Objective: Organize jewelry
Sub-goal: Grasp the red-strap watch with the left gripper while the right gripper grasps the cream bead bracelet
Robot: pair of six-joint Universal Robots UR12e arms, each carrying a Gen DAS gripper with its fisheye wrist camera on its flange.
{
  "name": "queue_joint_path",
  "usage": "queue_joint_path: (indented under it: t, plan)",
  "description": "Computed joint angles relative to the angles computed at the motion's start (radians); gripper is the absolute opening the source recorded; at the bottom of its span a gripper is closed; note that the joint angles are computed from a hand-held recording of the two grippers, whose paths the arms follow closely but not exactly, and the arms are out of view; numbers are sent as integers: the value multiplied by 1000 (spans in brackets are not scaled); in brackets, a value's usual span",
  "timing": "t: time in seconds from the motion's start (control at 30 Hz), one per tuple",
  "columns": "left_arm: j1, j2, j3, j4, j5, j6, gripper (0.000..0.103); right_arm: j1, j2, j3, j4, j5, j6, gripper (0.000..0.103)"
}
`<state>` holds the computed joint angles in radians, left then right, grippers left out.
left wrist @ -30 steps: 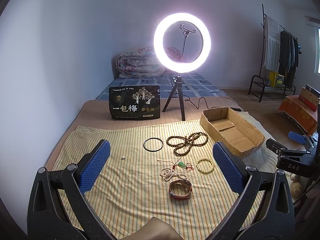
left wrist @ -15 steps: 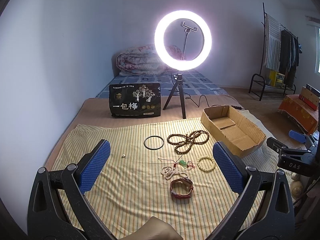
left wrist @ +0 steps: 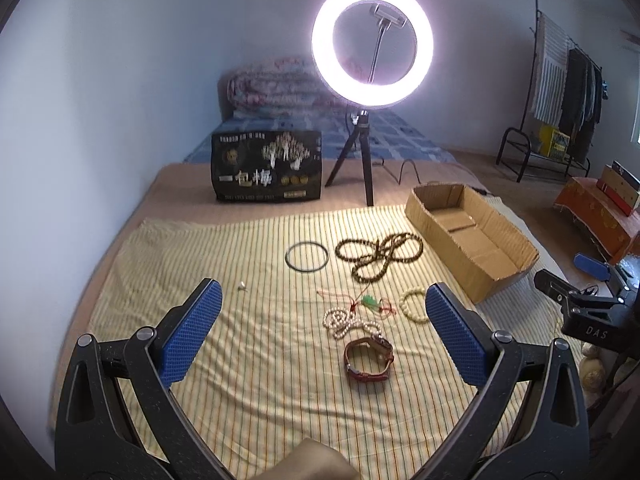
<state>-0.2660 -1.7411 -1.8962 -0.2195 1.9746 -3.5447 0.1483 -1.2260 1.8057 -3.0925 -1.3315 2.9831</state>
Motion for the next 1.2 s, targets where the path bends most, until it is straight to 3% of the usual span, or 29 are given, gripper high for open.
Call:
queue_joint_path:
  t: [0.13, 0.37, 0.5, 0.57, 0.67, 0.83, 1.0, 1.2]
  plan:
    - [24, -2, -4, -33, -56, -24, 103, 1, 13, -13, 34, 39, -39, 103]
    - [68, -13, -4, -110, -197, -57, 82, 2, 36, -45, 124, 132, -120, 99]
    - [88, -31, 3, -163, -287, -68, 63, 8, 57, -78, 229, 185, -199, 88]
    - [100, -43, 5, -188, -343, -77, 58, 13, 67, -96, 285, 205, -238, 81]
    - [117, -57, 7, -221, -417, -96, 51, 28, 85, -124, 340, 193, -303, 68]
    - [131, -79, 10, -243, -467, -109, 43, 47, 123, -183, 461, 176, -377, 46]
    - [137, -92, 14, -251, -501, -101, 38, 60, 155, -228, 556, 156, -427, 39]
    - [142, -110, 28, -272, -521, -89, 30, 76, 185, -256, 572, 110, -451, 34]
